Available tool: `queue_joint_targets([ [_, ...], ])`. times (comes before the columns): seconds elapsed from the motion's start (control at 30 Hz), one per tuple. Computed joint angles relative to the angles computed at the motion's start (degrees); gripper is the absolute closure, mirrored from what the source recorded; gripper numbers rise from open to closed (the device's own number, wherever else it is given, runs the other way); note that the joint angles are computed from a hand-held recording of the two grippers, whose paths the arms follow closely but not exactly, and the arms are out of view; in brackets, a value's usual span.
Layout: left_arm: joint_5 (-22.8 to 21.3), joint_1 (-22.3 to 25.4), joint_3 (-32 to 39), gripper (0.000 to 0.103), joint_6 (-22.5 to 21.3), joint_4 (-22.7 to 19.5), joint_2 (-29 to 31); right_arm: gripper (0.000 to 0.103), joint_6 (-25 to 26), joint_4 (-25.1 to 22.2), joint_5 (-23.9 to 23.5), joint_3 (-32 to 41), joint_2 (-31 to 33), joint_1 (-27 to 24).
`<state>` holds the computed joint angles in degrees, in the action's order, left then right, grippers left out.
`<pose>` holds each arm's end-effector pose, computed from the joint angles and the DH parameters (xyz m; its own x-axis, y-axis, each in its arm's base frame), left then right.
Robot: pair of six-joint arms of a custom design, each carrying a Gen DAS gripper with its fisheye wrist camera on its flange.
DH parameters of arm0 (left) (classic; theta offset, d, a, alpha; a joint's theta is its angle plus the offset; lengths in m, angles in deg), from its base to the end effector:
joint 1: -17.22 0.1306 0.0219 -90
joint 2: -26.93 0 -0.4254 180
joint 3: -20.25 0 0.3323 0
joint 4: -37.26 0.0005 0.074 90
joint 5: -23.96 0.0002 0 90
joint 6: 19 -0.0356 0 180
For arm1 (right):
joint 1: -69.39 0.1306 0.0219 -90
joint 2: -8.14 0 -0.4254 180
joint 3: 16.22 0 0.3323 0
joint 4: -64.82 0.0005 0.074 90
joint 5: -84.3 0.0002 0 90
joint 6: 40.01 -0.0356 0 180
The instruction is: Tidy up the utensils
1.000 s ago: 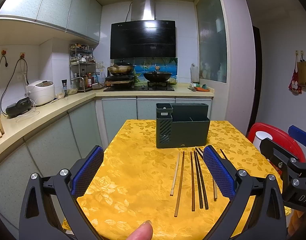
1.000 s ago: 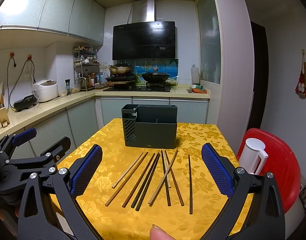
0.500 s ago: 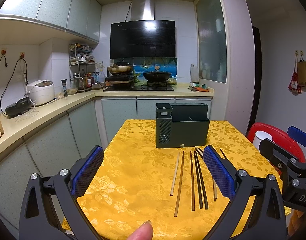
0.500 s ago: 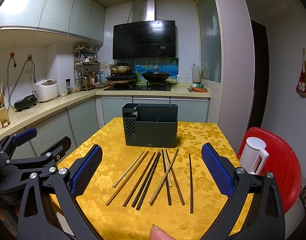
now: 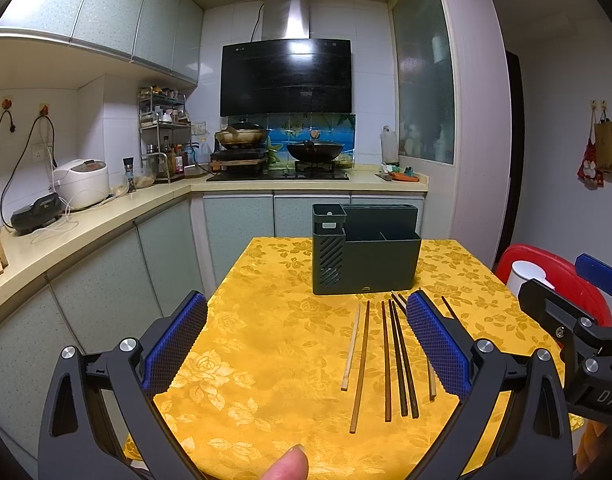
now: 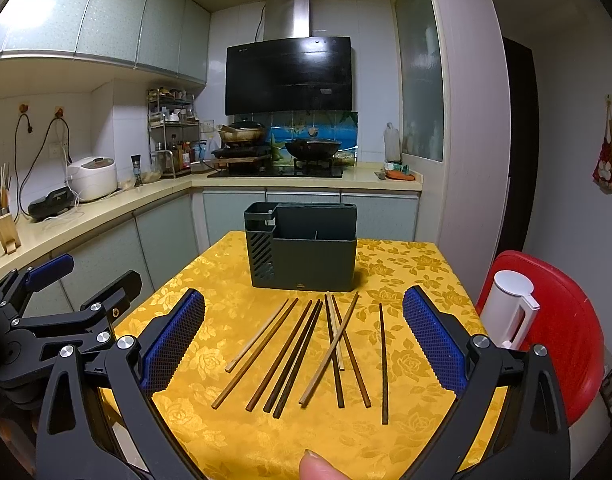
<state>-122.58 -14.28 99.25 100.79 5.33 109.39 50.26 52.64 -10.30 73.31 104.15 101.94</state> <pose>0.3341 -0.1705 0.4779 -0.2836 -0.1475 -0.9475 -0.4986 0.8667 0.0143 0.4204 0.2712 0.4809 -0.2669 -0.1759 -0.9475 -0.6016 0.7985 0.0212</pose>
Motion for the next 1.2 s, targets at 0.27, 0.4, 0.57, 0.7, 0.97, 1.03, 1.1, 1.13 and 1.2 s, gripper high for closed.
queue_joint_targets([
  [0.27, 2.01, 2.12, -0.59, 0.007, -0.2, -0.11, 0.16, 0.007, 0.07, 0.17, 0.01, -0.72, 0.58, -0.48],
  [0.4, 4.07, 4.09, -1.15, 0.007, 0.4, -0.38, 0.32, 0.007, -0.33, -1.87, -0.44, 0.55, 1.63, -1.04],
  [0.57, 7.61, 6.95, -1.99, 0.007, 1.25, -1.33, 1.52, 0.007, 0.15, -3.25, 0.19, 1.9, 2.28, -1.14],
  [0.7, 9.94, 8.71, -2.83, 0.007, 0.63, -1.45, 3.29, 0.007, 0.81, -3.94, 0.88, 2.25, 2.81, -1.34],
  [0.97, 16.95, 11.88, -4.25, 0.007, 1.63, -0.7, 6.89, 0.007, 2.67, -6.63, 2.1, 3.39, 4.85, -2.44],
  [1.03, 19.12, 12.75, -4.59, 0.007, 1.6, -0.25, 7.81, 0.007, 2.74, -7.31, 2.06, 3.98, 5.53, -2.68],
  [1.1, 21.01, 13.53, -4.63, 0.007, 1.42, -0.03, 8.64, 0.007, 2.83, -7.79, 1.93, 4.51, 6.1, -2.85],
  [1.13, 21.52, 13.68, -4.53, 0.007, 1.41, -0.09, 8.89, 0.007, 2.9, -8.0, 1.88, 4.71, 6.35, -2.91],
  [1.2, 22.78, 14.14, -4.54, 0.007, 0.99, 0.24, 9.46, 0.007, 3.07, -8.44, 1.6, 5.24, 6.94, -3.08],
])
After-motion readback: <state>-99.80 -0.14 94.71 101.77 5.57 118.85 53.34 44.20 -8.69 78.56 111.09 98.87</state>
